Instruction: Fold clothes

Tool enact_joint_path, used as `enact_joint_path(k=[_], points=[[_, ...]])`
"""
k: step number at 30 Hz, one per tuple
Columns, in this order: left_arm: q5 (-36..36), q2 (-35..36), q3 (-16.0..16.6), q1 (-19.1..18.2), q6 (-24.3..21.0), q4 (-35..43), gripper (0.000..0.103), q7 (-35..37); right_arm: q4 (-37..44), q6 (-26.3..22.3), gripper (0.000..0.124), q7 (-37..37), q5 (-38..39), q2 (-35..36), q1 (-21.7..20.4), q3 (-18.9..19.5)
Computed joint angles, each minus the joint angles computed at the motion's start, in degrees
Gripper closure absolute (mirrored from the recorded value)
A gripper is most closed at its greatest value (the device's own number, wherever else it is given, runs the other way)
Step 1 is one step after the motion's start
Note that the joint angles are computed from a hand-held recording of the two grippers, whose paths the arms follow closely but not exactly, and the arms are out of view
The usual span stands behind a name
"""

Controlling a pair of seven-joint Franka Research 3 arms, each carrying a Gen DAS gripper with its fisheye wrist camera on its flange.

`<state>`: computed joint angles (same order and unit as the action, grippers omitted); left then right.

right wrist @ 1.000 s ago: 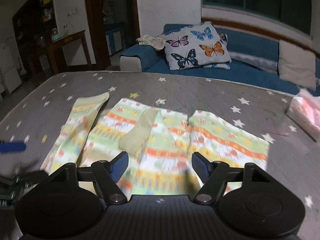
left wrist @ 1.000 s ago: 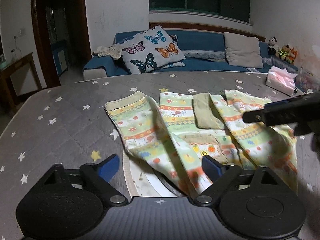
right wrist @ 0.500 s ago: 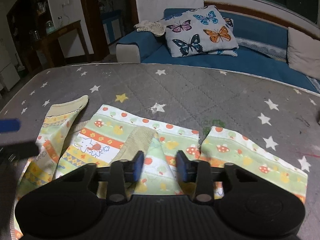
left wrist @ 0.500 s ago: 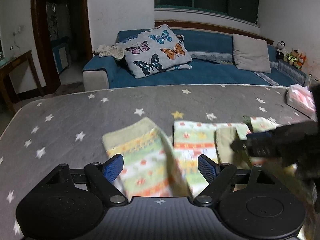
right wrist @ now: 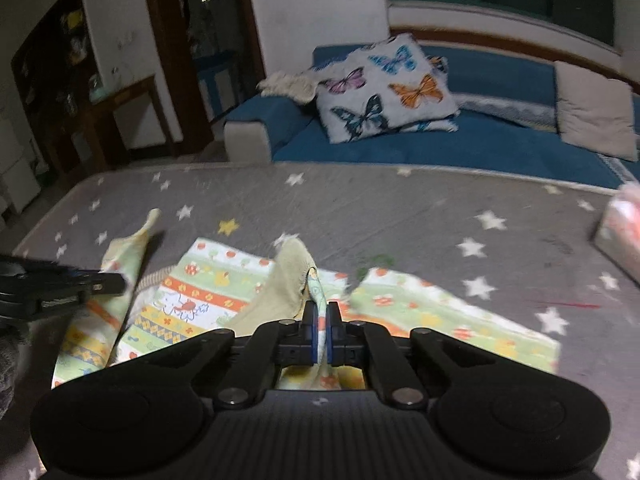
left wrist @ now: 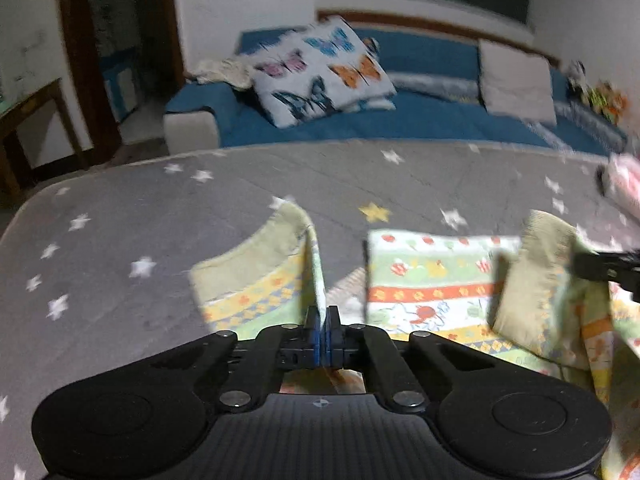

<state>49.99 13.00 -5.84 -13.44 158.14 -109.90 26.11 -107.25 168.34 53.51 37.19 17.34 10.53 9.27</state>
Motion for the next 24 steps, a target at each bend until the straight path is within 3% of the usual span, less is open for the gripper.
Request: enact_joint_path(k=[4,7,10,18,24], points=[[9.2,-7.6,1.4,0.2,1.2,-7.0,0.101,-12.8,-5.8,2.8,0.121,-2.9,6.4,-6.5,-2.2,0.7],[16.6,-14.6,0.3,2.4,0.8,-13.5,0.101,-22.7,-10.8,4.2,0.121,-7.0,13.7,-12.1,-3.0,-0.1],[19.6,-21.5,-1.4,5.1,0.9,-20.4,0.101,-29.0,-15.9,6.1,0.121,-12.1,21.0,-17.5,-2.3,-2.5],[15.1,-36.1,-5.9,9.5,2.2,-36.5,0.102,-33.2,-28.1,11.6,0.121,-25.2,39.0,-30.2,2.6,-13.0],[9.0,-43.6,-9.0,11.3,3.7,-44.3,0.102,-34.5,-37.0,15.2,0.121,-18.0,34.6,-35.0,0.4,-16.3]])
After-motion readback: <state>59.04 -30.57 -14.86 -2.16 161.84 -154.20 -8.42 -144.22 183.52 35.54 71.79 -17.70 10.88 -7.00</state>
